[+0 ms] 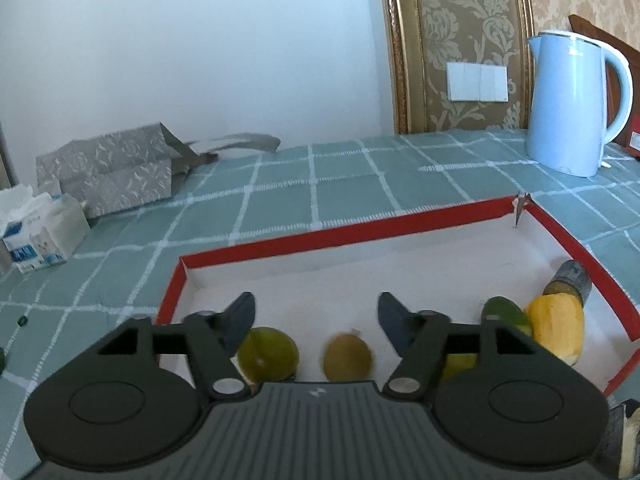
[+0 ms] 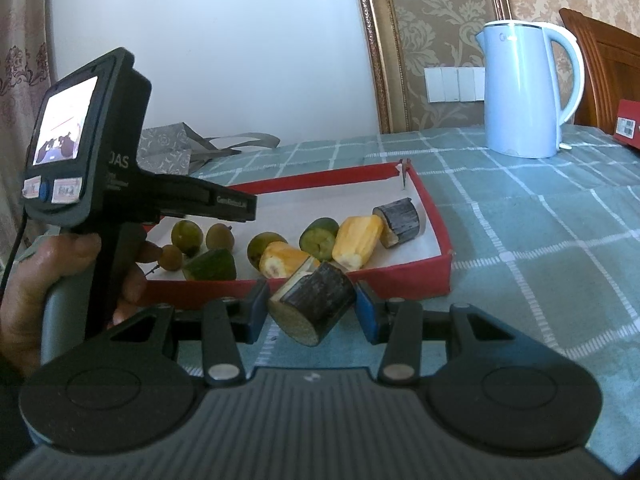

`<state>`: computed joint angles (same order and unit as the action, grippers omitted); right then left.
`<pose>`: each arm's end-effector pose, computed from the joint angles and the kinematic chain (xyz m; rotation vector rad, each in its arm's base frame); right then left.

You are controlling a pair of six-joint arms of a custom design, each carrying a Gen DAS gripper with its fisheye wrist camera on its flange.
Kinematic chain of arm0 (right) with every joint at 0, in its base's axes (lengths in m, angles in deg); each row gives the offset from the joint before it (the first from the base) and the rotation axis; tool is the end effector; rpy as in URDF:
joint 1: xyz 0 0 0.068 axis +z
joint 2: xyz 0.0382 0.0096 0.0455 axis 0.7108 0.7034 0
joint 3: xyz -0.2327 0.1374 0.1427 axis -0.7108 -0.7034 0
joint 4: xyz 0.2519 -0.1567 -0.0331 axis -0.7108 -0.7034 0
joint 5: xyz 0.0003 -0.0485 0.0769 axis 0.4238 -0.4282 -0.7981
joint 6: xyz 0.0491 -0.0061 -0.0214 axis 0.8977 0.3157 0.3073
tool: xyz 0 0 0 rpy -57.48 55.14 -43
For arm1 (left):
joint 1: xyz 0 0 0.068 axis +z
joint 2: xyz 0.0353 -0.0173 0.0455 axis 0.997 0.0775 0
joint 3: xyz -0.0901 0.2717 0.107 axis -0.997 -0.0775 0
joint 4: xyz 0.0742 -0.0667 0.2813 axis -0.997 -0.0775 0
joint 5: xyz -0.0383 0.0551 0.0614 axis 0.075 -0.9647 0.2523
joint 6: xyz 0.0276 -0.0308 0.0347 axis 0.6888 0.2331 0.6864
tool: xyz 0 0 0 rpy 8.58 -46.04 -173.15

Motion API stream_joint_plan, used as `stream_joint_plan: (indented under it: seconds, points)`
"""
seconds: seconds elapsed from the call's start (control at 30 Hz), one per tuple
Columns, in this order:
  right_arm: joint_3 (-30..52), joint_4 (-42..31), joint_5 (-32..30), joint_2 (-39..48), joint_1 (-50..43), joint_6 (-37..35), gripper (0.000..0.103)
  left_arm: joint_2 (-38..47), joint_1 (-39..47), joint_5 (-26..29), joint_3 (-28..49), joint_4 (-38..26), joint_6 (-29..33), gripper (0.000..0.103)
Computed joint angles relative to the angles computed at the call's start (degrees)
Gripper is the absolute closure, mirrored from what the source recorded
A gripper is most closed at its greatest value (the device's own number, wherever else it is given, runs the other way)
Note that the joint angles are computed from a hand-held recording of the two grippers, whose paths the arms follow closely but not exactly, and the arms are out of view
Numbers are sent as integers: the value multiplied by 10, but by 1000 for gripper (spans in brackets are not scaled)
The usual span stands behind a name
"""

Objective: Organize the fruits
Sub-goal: 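Carry the brown fruit into the red tray and open the left tool, then lower the dark bark-covered chunk into the red tray and open the right tool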

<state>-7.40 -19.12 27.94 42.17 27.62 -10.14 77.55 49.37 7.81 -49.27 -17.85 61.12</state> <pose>0.1704 -0.0348 0.0988 -0.1381 2.0443 0.3082 0.2749 -0.1745 0.1155 0.0314 2.1161 0.1923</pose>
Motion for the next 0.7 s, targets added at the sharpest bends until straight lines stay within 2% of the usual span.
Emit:
stream_joint_plan:
  seconds: [0.1,0.17,0.27,0.4,0.57,0.63,0.7]
  points:
    - [2,0,-2,3,-1,1,59,-31,0,-12,-26,7,-6,34]
    - [1,0,-3,3,-1,-1,59,-74,-1,-22,-70,27,-29,32]
    - [-1,2,-3,3,-1,-3,59,-154,-8,-33,-152,54,-77,23]
    - [-1,2,-1,2,-1,-3,59,-230,-33,-65,-222,52,-111,22]
    - [-1,1,4,-1,1,3,59,-253,-78,-120,-260,35,-136,22]
    - [-4,4,8,-6,3,6,59,-241,-85,-122,-269,42,-146,22]
    - [-8,8,10,-9,4,5,59,-242,-82,-102,-267,20,-154,22]
